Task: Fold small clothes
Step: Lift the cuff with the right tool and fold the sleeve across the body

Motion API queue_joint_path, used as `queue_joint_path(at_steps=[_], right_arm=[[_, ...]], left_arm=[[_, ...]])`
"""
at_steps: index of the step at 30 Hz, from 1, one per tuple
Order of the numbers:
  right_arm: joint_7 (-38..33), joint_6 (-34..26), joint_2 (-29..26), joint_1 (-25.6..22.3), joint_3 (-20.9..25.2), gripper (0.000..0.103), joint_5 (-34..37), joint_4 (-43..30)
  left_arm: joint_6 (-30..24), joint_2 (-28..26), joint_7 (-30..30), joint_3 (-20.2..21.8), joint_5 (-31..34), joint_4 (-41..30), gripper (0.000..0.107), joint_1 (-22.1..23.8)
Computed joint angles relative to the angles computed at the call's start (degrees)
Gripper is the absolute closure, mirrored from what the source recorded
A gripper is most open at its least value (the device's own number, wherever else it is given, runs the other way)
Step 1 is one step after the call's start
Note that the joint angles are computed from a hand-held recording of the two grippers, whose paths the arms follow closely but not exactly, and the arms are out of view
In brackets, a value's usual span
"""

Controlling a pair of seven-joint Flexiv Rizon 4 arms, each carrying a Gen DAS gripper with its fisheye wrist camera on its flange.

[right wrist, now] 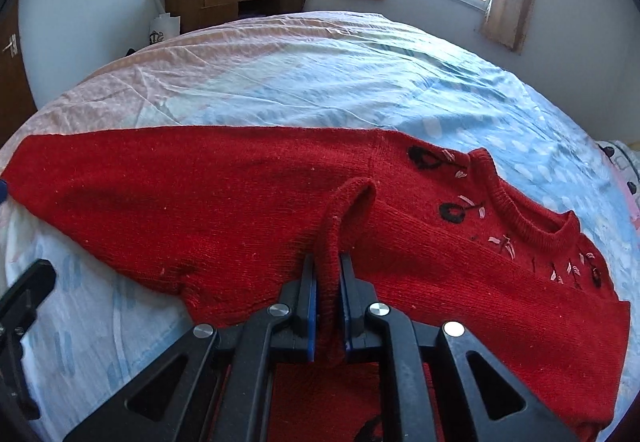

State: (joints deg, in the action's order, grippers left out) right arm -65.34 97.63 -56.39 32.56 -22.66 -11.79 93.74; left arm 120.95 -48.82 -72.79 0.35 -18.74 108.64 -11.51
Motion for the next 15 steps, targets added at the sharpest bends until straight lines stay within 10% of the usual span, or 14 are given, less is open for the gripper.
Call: queue_joint_path(at_steps=[15], right_arm=[[0.2,-0.6,-0.4,2.3,-2.8,0.091,0.2,0.5]], left_arm=[[1.3,1.4,4.3,3.5,-6.0,1.4,0.004,-5.1]])
